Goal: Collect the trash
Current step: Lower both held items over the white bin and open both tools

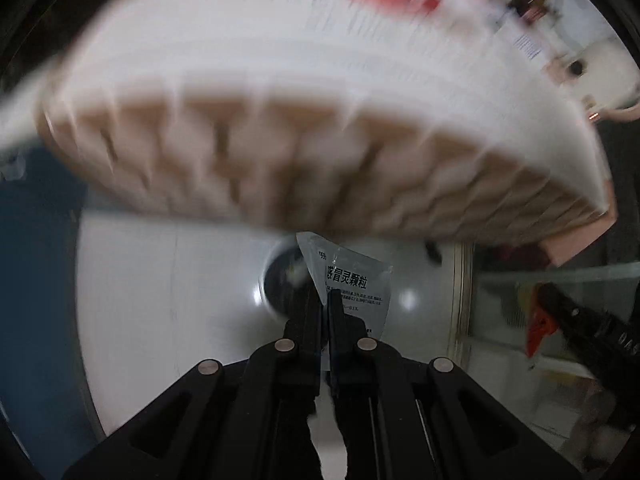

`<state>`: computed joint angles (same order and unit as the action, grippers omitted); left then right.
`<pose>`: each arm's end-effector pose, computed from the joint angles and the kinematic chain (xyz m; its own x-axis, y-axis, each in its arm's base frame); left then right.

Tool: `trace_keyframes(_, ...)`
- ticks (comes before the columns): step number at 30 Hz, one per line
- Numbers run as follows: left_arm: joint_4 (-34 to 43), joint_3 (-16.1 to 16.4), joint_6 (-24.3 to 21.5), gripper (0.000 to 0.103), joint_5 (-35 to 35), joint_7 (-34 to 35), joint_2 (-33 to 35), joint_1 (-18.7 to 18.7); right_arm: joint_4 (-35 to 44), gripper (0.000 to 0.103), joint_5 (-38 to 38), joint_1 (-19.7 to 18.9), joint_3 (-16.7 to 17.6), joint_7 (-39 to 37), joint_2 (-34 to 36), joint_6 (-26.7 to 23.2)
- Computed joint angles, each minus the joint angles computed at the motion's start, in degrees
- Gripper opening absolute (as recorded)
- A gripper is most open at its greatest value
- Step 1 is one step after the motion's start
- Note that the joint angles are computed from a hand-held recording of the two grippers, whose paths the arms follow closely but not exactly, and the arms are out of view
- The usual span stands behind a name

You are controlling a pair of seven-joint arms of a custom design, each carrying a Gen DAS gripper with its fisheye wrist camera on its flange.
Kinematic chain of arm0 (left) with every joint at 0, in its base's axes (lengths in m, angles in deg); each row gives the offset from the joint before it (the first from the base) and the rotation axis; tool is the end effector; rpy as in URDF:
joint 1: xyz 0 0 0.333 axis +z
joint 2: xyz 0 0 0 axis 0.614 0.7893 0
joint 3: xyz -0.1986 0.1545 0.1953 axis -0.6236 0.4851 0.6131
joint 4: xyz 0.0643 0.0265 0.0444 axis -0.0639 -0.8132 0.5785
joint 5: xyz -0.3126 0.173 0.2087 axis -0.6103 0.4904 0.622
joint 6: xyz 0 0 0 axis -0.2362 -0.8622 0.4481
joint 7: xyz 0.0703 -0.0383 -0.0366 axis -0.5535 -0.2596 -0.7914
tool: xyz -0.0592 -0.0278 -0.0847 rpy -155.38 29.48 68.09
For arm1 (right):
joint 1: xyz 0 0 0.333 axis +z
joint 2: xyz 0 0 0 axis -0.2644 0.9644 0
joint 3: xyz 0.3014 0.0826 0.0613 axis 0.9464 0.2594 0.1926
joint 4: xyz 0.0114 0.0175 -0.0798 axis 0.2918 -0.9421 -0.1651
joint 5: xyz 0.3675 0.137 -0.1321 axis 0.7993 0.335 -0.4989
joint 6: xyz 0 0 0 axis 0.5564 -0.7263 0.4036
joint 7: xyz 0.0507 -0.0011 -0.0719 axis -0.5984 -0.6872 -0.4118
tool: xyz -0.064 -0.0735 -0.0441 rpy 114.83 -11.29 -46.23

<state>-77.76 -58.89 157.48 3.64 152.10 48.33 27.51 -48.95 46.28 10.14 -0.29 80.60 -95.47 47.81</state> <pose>0.4860 -0.2240 0.7502 -0.0513 -0.9812 0.1861 -0.9950 0.0342 -0.0942 0.3853 0.3036 0.8101 -0.4056 -0.7405 -0.5358 -0.8206 0.5532 -0.1433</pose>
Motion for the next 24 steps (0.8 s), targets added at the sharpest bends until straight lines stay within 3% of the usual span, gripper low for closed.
trace_keyframes(4, -18.84, 1.09, 6.63, 0.001, -5.49, -0.72, -4.84, 1.03, -19.52, 0.013, 9.13, 1.44, 0.78, 3.09, -5.65, 11.06)
trace_keyframes(8, -32.05, 0.58, 16.85, 0.001, -6.65, -0.29, -3.72, 1.17, -35.21, 0.013, 14.41, 5.88, -0.61, 1.07, -6.34, 25.47)
trace_keyframes(11, -37.62, 0.36, 25.06, 0.001, -7.23, 1.12, 1.04, 0.88, -43.25, 0.013, 20.1, 8.41, -1.52, -3.4, -2.16, 35.67)
trace_keyframes(15, -42.06, 0.59, 33.83, 0.001, -7.87, 2.12, 7.72, 0.59, -47.48, 0.013, 27.95, 11.07, -2.73, -14.57, 7.66, 46.61)
trace_keyframes(17, -43.09, 0.65, 35.96, 0.002, -8.2, 2.81, 9.92, 0.47, -47.37, 0.013, 34.74, 11.77, -2.77, -22.82, 12.7, 49.83)
trace_keyframes(20, -44.36, 0.6, 38.23, 0.007, -7.54, 3.82, 11.41, 0.13, -45.76, 0.013, 39.77, 10.27, -0.81, -31.08, 18.92, 50.46)
trace_keyframes(23, -45.12, 0.51, 39.07, 0.011, -6.12, 4.37, 10.84, -0.31, -44.0, 0.014, 37.8, 8.11, 1.23, -33.09, 22.45, 49.21)
trace_keyframes(24, -45.47, 0.54, 38.95, 0.018, -4.31, 3.54, 10.18, -0.64, -43.47, 0.014, 36.81, 7.57, 1.85, -33.31, 23.17, 48.78)
